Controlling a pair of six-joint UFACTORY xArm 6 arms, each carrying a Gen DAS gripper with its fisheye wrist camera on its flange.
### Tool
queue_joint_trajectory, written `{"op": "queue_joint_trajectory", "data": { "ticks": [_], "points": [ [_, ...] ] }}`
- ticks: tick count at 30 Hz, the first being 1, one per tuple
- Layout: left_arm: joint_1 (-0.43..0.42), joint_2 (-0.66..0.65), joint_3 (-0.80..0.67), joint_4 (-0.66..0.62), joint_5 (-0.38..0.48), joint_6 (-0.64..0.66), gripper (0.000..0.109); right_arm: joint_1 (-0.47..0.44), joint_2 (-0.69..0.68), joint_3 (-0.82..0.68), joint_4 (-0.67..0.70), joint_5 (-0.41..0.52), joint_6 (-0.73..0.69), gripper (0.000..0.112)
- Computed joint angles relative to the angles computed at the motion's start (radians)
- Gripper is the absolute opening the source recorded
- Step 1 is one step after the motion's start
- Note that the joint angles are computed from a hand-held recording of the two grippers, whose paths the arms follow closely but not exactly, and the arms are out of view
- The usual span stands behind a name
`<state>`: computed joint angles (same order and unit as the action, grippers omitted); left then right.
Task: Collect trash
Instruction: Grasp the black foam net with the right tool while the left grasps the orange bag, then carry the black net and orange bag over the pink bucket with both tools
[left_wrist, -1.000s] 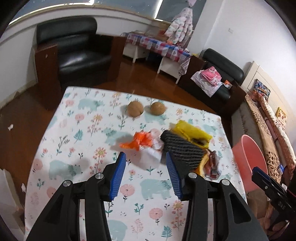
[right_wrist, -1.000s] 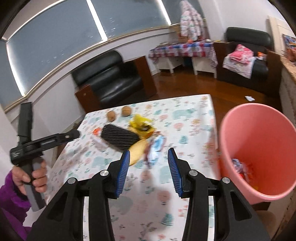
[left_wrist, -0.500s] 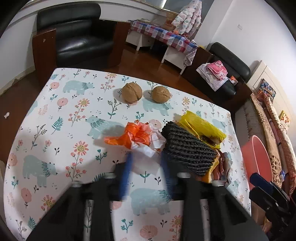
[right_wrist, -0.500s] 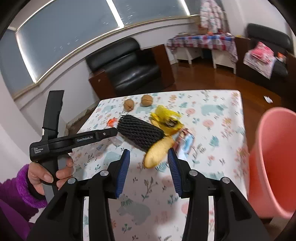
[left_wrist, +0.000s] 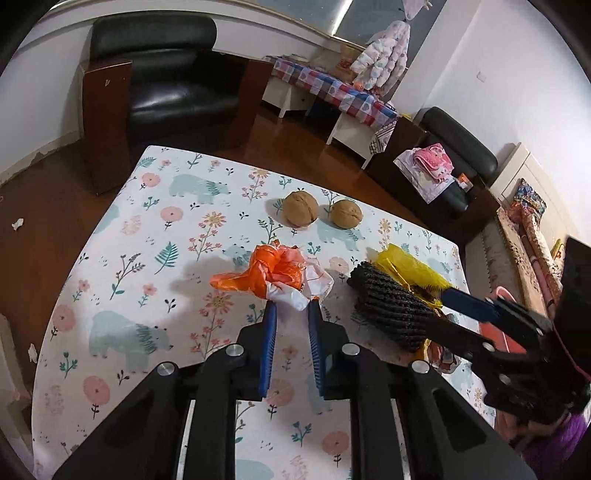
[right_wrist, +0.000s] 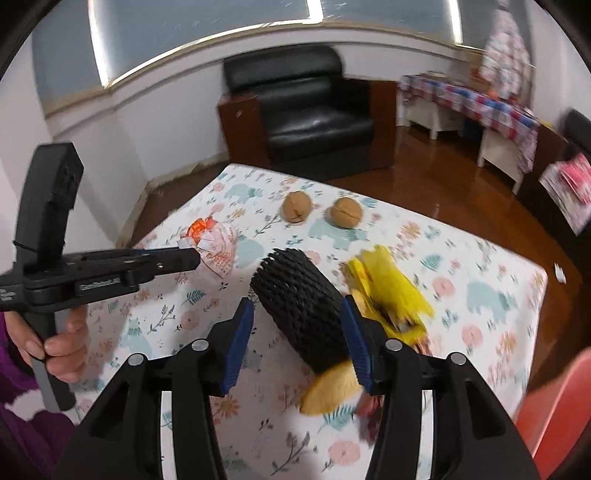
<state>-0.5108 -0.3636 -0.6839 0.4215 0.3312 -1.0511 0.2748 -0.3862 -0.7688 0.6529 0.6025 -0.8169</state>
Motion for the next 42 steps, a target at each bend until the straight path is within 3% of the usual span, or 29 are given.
{"op": "queue_joint_trajectory", "data": {
  "ticks": [5, 8, 10, 12, 17, 21, 28, 36, 42],
  "points": [
    [0.009, -0.02, 0.028, -0.029, -0.021, 0.026, 0.016, 0.001, 0.079, -0.035, -0.111, 0.007, 0.048, 0.05],
    [0.009, -0.021, 0.031, -0.036, -0.023, 0.033, 0.016, -0.004, 0.091, -0.034, -0.107, -0.002, 0.064, 0.05],
    [0.01, -0.022, 0.035, -0.045, -0.028, 0.042, 0.016, -0.012, 0.083, -0.032, -0.056, 0.024, 0.042, 0.043],
    [0.009, -0.024, 0.037, -0.051, -0.033, 0.048, 0.016, -0.007, 0.085, -0.032, -0.083, 0.028, 0.08, 0.025],
    [0.003, -0.05, 0.045, -0.03, -0.035, 0.035, 0.016, -0.011, 0.058, -0.017, 0.0, 0.028, 0.096, 0.018],
    [-0.003, -0.082, 0.053, -0.016, -0.027, 0.028, 0.016, -0.043, -0.008, -0.002, 0.155, 0.09, 0.07, 0.018],
    [-0.035, -0.106, 0.04, 0.009, -0.022, 0.021, 0.016, -0.107, -0.146, 0.069, 0.259, 0.157, 0.133, 0.018],
    [-0.108, -0.06, -0.018, -0.017, -0.048, 0.084, 0.016, -0.185, -0.337, 0.196, 0.19, 0.149, 0.258, 0.018],
    [-0.185, 0.04, -0.128, -0.065, -0.063, 0.178, 0.016, -0.346, -0.483, 0.273, 0.154, 0.167, 0.32, 0.018]
  ]
}}
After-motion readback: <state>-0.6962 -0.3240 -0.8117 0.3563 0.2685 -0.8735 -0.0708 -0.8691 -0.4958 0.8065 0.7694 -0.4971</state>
